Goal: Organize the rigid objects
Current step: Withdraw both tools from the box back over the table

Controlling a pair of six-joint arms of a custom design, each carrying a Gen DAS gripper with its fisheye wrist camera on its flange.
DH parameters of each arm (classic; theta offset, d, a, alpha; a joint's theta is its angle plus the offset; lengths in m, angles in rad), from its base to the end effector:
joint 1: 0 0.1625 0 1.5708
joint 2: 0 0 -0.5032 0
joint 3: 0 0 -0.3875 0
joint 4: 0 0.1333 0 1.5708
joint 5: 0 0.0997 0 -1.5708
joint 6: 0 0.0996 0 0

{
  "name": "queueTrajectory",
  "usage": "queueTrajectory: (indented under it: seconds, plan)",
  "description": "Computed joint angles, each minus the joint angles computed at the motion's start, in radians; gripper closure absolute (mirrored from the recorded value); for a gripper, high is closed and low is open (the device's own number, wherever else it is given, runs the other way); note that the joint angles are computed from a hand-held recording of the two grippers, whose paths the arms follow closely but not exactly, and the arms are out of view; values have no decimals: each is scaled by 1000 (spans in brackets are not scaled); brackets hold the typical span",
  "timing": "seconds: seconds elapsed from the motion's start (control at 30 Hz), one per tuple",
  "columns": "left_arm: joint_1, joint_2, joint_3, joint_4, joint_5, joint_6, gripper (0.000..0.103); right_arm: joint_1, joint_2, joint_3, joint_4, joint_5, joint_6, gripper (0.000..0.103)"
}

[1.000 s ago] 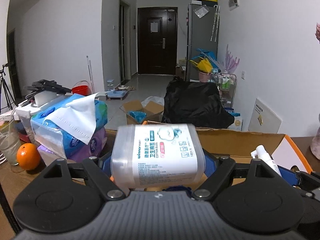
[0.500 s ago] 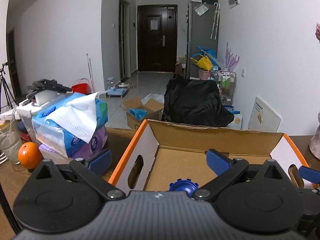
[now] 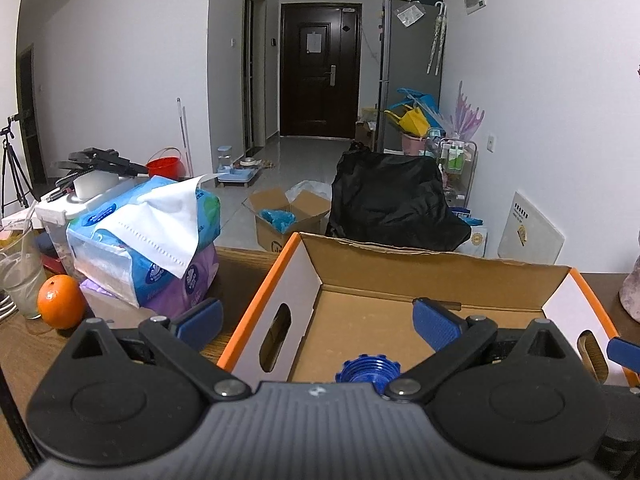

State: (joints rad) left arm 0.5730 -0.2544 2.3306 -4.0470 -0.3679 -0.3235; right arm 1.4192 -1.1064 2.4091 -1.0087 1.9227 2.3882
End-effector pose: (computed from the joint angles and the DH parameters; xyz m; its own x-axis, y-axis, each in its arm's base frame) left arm -0.2178 -0.4098 -0.0441 -0.7204 -0.0590 -0.6911 0.5748 0.5069 -0.6424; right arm 0.0391 -0.3991 0.1162 -0.6704 0.1453 0.7276 -0.5688 0.5290 -0.6297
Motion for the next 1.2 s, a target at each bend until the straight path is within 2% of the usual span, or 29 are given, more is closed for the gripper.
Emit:
queueTrajectory:
  seconds: [0.37,0.63,1.2]
  plan:
    - [-17,-21,31,44,-10,-84,0,-2,-20,38,-22,-22,-13,0]
    - [-49,-15,68,63,13,-137,0,-24,-45,76,-34,-47,-12,0]
    - [-138,-22,198,238,69,-423,0,-120,-112,215,-120,-157,-32,0]
